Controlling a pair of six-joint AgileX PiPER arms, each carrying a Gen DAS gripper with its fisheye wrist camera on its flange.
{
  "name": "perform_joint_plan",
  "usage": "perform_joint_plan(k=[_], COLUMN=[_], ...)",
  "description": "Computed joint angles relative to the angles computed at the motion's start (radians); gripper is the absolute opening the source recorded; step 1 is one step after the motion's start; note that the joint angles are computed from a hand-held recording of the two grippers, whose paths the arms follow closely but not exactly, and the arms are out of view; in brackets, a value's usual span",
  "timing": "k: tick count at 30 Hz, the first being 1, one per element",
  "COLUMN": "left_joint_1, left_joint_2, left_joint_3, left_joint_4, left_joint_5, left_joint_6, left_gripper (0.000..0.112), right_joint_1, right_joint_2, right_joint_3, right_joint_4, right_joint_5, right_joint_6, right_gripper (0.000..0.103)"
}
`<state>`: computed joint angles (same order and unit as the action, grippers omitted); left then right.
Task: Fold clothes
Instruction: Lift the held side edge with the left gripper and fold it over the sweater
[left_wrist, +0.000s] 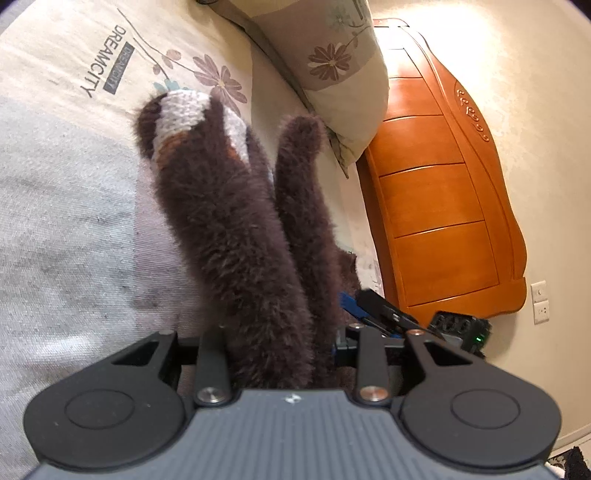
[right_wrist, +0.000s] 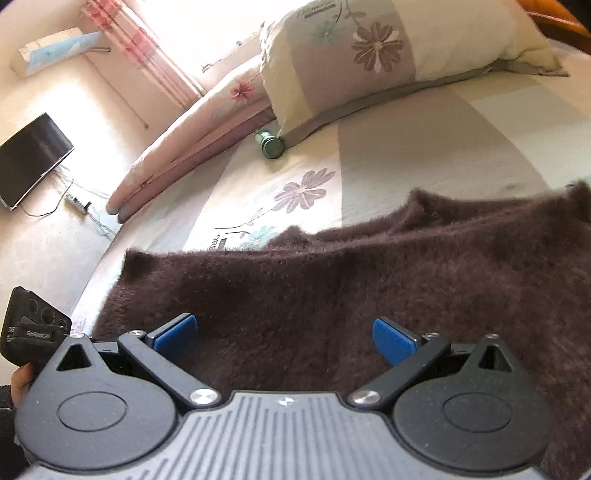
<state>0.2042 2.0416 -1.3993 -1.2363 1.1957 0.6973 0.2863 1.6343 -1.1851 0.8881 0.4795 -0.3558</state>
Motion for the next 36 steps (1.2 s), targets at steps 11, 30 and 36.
perform_joint_plan(k=[11, 30, 36], left_joint_1=[-0.008, -0.222, -0.315], left_joint_2=[-0.033, -0.231, -0.242], left_joint_3=[0.017, -0.033, -0.095], left_joint_4=[0.018, 0.17, 0.243], left_joint_5=[-0.02, -0.18, -0.233], left_joint_6=[-0.051, -0.39, -0.516], left_gripper=[0.031, 0.032, 0.032], right_joint_1=[-0.044, -0.091, -0.276], right_joint_2=[0.082, -0.442, -0.565], right_joint_3=[-0.102, 0.347, 0.462], right_joint_4=[-0.029, -0.109, 0.057], right_joint_5=[0.045, 0.008, 0.059], right_joint_6=[-0.014, -0.105, -0.273], right_gripper=[0.103, 0.103, 0.103])
